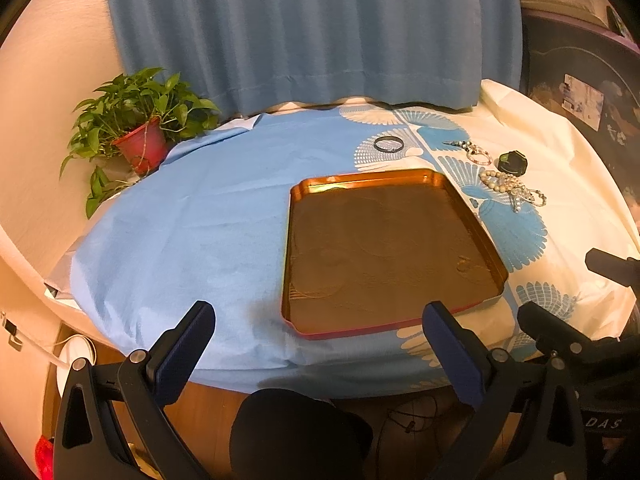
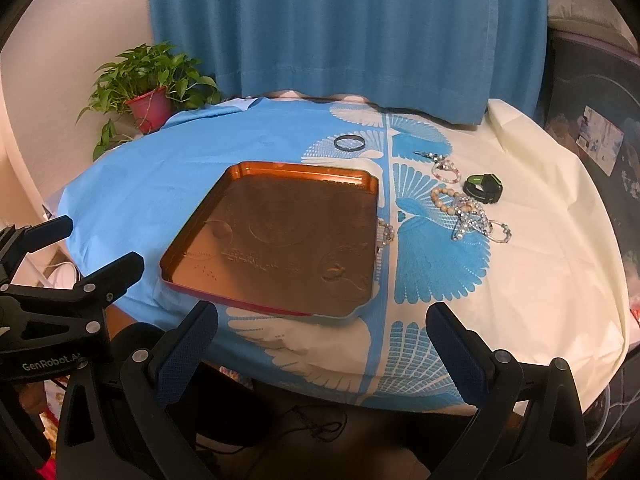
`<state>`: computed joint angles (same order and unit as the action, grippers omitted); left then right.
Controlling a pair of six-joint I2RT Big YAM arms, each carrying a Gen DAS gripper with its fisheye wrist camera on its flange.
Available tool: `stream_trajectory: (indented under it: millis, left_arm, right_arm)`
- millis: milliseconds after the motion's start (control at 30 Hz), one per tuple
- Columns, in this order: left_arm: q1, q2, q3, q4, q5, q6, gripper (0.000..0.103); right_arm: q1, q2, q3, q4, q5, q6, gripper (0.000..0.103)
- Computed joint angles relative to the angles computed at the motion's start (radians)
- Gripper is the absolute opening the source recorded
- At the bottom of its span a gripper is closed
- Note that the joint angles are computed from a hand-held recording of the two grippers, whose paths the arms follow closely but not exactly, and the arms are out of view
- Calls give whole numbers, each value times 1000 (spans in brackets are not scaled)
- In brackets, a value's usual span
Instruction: Organize jewelry
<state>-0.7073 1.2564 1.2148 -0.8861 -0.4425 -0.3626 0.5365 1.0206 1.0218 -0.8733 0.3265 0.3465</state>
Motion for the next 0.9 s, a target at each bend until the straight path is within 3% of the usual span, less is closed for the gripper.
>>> stream_trajectory:
  millis: [267, 500, 733, 900]
  left_arm:
    - [15, 26, 23, -5, 16, 7, 103]
    - [35, 107, 138, 11, 62, 85, 103]
    - [61, 370, 451, -24, 141, 148, 103]
    - [87, 625, 766, -79, 193, 199, 103]
  right_arm:
    - [-49, 14, -16, 30, -48, -15, 103]
    - [-166, 11, -42, 56, -88, -37, 103]
    - [-429, 63, -38, 119, -176, -124, 103]
    - [-599, 221, 69, 185, -271, -194, 103]
